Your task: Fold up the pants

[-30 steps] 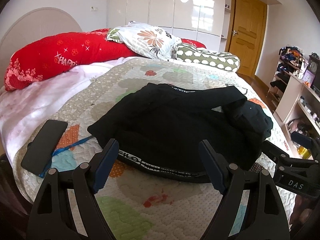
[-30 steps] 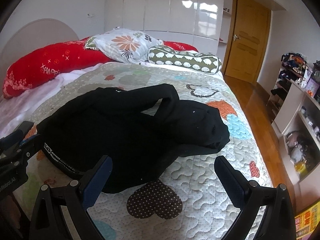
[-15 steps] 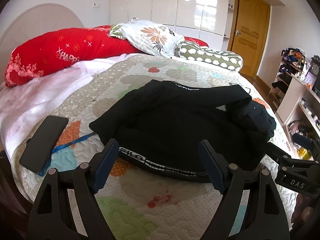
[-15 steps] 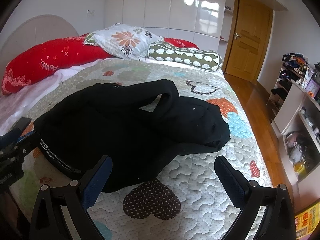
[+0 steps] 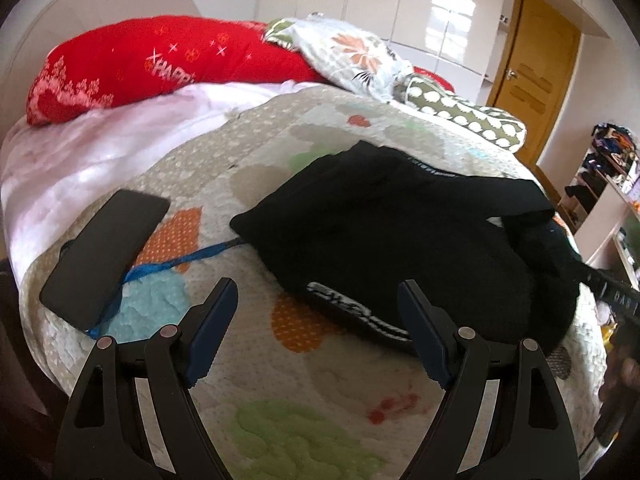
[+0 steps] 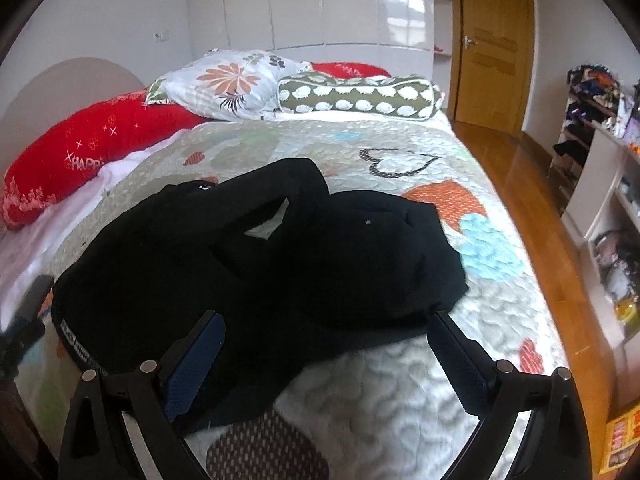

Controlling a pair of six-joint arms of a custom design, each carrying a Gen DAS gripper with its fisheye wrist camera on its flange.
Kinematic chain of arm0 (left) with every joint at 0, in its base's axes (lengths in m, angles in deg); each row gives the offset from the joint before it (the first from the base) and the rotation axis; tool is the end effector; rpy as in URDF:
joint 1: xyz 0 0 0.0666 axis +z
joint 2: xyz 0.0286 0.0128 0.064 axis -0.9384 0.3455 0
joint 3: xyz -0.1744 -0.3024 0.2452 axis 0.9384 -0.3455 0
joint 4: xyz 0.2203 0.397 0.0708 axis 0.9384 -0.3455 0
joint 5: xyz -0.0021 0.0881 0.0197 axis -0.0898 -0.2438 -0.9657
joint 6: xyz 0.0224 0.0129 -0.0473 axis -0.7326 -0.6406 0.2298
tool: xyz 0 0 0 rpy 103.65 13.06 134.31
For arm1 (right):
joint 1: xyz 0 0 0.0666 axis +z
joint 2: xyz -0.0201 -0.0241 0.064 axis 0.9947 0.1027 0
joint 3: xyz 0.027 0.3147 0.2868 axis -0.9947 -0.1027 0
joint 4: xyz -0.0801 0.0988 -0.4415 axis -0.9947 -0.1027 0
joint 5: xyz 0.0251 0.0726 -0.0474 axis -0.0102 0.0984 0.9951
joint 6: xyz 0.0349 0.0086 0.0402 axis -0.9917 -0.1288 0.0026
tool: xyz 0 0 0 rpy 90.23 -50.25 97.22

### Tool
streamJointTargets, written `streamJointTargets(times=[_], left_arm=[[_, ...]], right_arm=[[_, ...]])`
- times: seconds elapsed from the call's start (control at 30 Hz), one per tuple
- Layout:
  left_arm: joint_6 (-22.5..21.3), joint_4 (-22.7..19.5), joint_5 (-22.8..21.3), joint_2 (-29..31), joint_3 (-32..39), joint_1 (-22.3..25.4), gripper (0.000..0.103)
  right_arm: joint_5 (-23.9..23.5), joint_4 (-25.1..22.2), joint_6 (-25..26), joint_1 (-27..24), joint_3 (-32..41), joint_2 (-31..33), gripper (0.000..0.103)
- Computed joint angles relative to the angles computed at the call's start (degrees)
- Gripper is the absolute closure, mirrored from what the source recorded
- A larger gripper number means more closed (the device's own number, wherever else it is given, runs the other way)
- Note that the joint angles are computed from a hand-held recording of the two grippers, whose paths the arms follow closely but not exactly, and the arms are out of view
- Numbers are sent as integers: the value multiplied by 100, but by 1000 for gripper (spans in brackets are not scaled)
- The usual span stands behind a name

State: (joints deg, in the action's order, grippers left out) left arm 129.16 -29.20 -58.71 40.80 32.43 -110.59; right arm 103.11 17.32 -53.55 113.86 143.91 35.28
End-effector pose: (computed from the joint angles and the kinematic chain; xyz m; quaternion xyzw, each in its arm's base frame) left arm 0.3441 -0.2734 0.4626 -0.1222 0.9088 -0.0268 0.3980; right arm 0.4028 0.2194 0.5028 -0.0380 0.9275 0.0387 0.3700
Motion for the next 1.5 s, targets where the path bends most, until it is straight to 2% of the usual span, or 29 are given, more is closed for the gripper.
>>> streamJointTargets(times=[0.17,0.3,0.33,0.4,0.47,0.57,0.63,0.7,0.83,0.9,0.93,0.97,1.0,1.03,1.1,1.17,1.27,1.37,1.5], left_arm=[[-29,57,102,87,-12,150,21],[-74,89,187,206,41,229,21],[-94,93,192,238,62,235,21],[-153,86,181,310,114,234,21],[-202,119,199,366,151,236,21],[-302,160,232,430,192,260,21],[-348,180,266,473,220,285,21],[-364,204,293,502,227,314,21],[-340,195,352,576,251,359,21],[-325,169,382,591,259,368,21],[-328,192,392,569,240,369,21],[-330,227,395,537,215,370,21],[-326,256,401,505,192,377,21],[-324,276,420,482,175,393,21],[-303,291,442,444,143,423,21],[-264,298,456,411,115,452,21],[-190,316,479,377,75,492,21],[-83,272,573,384,71,520,21],[-135,261,538,388,84,474,21]], right_arm=[[30,-3,128,-152,229,340,3],[-167,93,222,-243,374,556,4],[-222,120,250,-263,420,623,8],[-464,211,334,-323,541,798,27],[-825,294,425,-416,663,997,62],[-1028,372,524,-553,893,1298,86],[-1065,452,483,-679,1158,1492,90],[-1055,478,563,-739,1441,1635,91],[-249,761,1345,-599,2091,1990,91],[-42,971,1612,-560,2172,2117,89],[-82,703,1641,-578,2324,2249,85],[-201,146,1600,-622,2558,2460,85],[-457,-405,1477,-707,2663,2607,85],[-694,-667,1378,-776,2682,2621,85],[-1310,-508,1023,-997,2162,2218,81],[-1517,-420,818,-1166,1661,1724,48],[-1449,-327,858,-1241,1044,1025,46],[-1430,-350,874,-1183,742,681,44],[-1342,-359,807,-1120,669,760,44]])
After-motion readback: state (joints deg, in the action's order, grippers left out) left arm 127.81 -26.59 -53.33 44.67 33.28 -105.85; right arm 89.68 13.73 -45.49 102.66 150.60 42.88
